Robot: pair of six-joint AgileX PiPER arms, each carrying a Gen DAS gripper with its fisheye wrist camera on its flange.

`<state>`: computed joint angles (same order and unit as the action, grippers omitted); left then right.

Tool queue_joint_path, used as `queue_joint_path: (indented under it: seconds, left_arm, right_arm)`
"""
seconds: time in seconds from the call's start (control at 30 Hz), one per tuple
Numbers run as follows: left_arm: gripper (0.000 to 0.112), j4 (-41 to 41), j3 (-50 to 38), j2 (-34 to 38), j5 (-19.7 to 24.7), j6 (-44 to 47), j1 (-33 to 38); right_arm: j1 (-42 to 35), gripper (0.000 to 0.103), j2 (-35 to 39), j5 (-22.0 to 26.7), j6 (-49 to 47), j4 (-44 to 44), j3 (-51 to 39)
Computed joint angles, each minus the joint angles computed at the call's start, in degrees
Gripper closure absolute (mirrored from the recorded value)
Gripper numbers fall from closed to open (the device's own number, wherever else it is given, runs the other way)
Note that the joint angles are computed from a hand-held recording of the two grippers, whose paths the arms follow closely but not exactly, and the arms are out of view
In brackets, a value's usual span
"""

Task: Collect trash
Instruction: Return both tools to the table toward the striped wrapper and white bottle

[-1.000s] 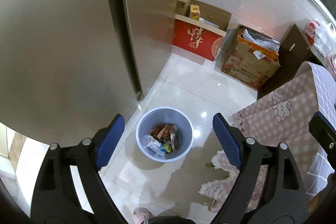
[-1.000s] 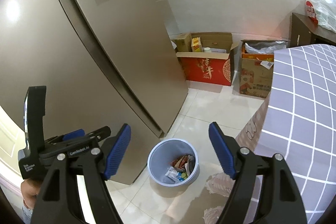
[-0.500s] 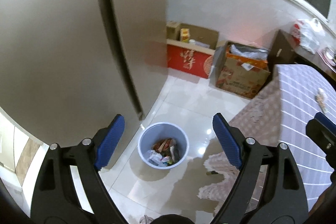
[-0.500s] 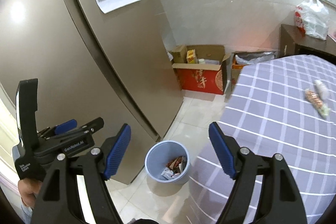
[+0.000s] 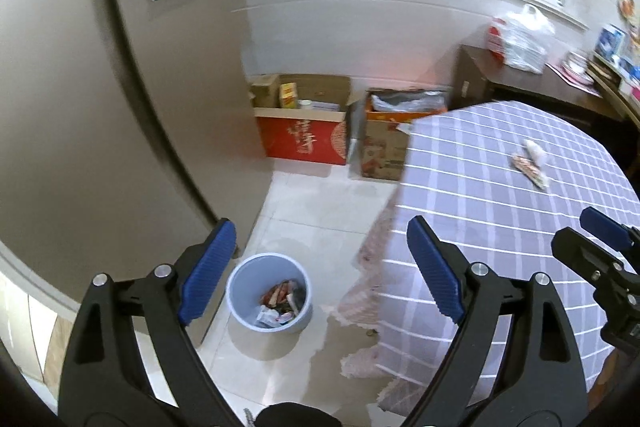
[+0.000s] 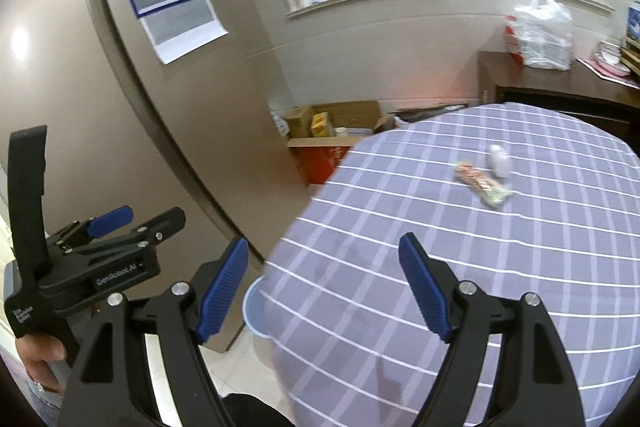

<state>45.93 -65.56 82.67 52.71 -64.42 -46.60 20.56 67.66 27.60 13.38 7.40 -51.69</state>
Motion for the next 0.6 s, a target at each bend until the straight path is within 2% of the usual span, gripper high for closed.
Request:
queue_joint_path:
  seconds: [0.17, 0.3, 0.5, 0.6]
  left_arm:
    - [0.026, -0.73, -5.81, 6.12, 1.52, 0.44, -4.72]
    - [0.026, -3.28, -11.63, 11.77, 1.39, 3.49, -5.76]
    - [0.026, -6.61, -19.47, 19.60, 0.69, 8.08, -6.46]
    - [0.026, -8.75, -24.37, 23.83, 0.59, 10.69, -5.99]
  right_arm:
    - [-12.51, 0.026, -3.62, 3.36, -18.14, 13.79, 3.74]
    - [-23.57, 0.026, -3.45, 6.59, -32.69, 23.53, 5.84]
    - [-34.39, 0.026, 2.43, 9.93, -42.71, 27.70, 4.90]
    - [-33.76, 0.026, 5.67, 8.37, -41.76, 25.26, 3.28]
